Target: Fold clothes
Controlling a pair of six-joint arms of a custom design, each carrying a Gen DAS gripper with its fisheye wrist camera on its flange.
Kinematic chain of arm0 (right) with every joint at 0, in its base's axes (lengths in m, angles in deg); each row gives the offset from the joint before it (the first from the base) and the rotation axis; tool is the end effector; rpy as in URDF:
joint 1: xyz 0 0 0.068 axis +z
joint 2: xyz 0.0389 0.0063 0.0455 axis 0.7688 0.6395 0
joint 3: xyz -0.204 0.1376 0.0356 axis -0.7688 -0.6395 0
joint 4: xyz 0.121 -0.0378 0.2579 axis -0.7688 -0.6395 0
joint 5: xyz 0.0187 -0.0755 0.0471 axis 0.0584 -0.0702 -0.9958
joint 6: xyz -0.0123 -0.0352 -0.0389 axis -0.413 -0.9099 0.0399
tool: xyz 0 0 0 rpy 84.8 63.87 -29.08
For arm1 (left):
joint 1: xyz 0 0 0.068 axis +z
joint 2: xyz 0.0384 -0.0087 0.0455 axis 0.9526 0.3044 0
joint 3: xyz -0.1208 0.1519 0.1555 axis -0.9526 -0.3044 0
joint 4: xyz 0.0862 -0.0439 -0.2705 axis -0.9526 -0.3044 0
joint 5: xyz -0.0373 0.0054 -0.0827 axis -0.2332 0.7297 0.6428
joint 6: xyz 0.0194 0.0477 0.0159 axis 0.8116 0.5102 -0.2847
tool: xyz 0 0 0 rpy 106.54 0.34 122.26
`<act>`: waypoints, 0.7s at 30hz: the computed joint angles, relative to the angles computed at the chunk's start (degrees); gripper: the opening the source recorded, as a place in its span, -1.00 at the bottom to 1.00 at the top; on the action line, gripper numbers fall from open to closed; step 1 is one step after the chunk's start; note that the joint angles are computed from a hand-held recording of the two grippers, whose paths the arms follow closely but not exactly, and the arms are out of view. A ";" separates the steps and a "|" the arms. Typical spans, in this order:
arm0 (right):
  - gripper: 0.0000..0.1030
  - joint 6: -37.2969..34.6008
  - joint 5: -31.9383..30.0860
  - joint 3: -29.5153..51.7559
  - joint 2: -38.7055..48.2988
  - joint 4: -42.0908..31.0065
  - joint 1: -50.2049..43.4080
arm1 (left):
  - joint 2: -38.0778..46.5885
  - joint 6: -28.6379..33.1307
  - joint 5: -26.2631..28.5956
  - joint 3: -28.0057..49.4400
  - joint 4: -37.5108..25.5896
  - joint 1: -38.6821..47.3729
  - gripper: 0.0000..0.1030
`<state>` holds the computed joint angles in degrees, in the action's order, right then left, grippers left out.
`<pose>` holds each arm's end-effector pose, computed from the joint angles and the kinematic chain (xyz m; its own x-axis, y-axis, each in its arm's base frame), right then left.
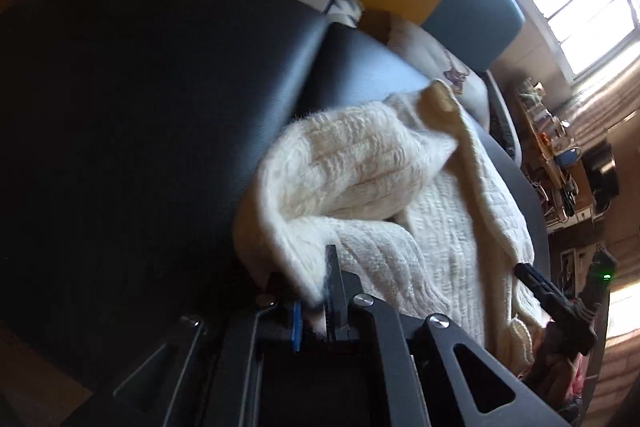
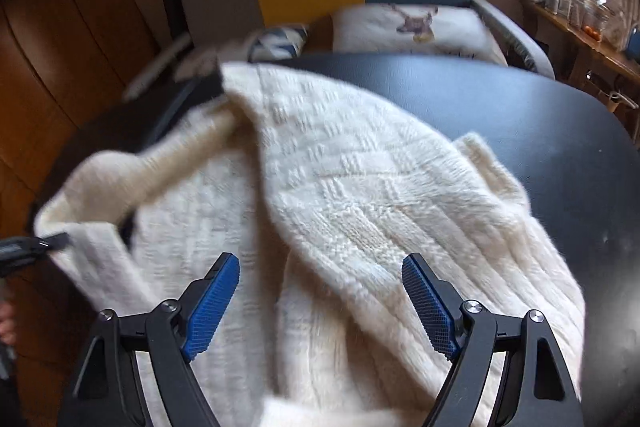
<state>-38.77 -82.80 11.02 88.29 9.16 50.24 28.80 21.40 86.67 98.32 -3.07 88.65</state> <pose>0.3727 0.0114 0.2079 -0.8052 -0.2839 -0.5207 -0.4065 0.9035 0.1359 0.2537 0.0627 0.2099 -0.7543 -0.5769 -0.3135 -0.4318 0.7956 -0.4250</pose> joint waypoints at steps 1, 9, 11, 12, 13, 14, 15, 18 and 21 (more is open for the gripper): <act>0.64 0.08 1.96 0.10 1.13 0.82 0.75 | 0.47 0.70 1.04 1.01 -1.47 1.66 -0.74; 0.30 -3.21 9.07 -2.02 1.83 4.38 2.99 | -12.19 -2.61 5.01 -2.53 -1.44 -5.72 -0.69; -0.14 -2.50 7.63 -1.05 1.87 3.57 2.10 | -10.79 -4.20 4.63 -2.51 1.52 -14.24 -0.69; -0.21 -2.06 6.78 -0.37 2.00 2.94 1.58 | -9.49 -4.73 4.54 -2.14 3.17 -18.26 -0.69; -0.34 -1.63 5.94 0.33 2.14 2.30 1.07 | -6.40 -5.93 3.98 -1.33 5.42 -22.36 -0.69; -0.38 -1.19 5.09 1.04 2.29 1.66 0.57 | -2.74 -6.92 3.63 -0.11 7.61 -26.09 -0.69; -0.38 -1.07 4.20 1.67 2.44 1.02 0.09 | -1.64 -6.99 3.54 -0.27 8.68 -27.63 -0.68; -0.38 -0.11 1.18 4.04 4.03 -1.36 -0.44 | 1.28 -5.41 2.81 -0.74 10.03 -29.96 -0.67; -0.38 1.59 -2.56 7.01 6.37 -3.40 -2.14 | 8.16 -1.35 -2.78 1.14 5.30 -30.84 -0.72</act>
